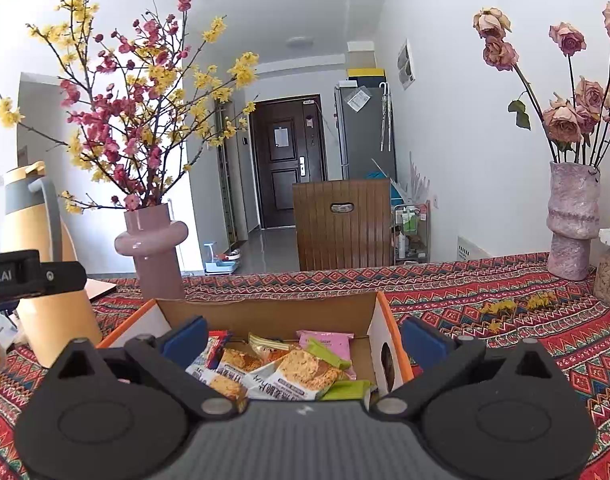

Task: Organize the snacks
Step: 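Move both tools back to the remaining white packets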

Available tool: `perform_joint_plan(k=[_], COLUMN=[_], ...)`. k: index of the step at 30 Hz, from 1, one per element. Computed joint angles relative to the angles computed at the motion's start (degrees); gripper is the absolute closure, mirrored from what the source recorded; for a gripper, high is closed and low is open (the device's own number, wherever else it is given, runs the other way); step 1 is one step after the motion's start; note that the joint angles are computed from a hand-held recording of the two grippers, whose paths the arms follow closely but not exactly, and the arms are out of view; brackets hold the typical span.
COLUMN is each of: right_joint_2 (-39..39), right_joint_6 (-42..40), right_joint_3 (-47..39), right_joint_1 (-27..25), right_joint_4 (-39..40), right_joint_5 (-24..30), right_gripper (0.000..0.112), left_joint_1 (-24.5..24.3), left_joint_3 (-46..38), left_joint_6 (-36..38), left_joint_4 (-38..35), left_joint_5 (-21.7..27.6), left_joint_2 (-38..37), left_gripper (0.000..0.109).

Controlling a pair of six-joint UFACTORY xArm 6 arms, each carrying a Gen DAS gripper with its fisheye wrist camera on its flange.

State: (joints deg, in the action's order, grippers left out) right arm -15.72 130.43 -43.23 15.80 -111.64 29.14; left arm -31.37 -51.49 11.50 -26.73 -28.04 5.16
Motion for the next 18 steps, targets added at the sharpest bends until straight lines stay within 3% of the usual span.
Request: perform_joint_plan(k=[5, 18], right_joint_2=[-3.10, -9.39], right_joint_6=[-3.11, -16.33], right_joint_3=[3.03, 10.90], right_joint_1=[1.37, 8.75], right_joint_4=[4.16, 20.65], right_joint_5=[-0.45, 1.61], right_gripper=[0.009, 0.009], left_joint_1=[0.46, 6.14], left_joint_3=[4.22, 18.67], left_joint_6=[-0.23, -12.41], left_joint_4=[0.45, 18.55], left_joint_5=[1.07, 6.52], left_joint_2=[-3.89, -15.66], left_gripper=[0.006, 0.006])
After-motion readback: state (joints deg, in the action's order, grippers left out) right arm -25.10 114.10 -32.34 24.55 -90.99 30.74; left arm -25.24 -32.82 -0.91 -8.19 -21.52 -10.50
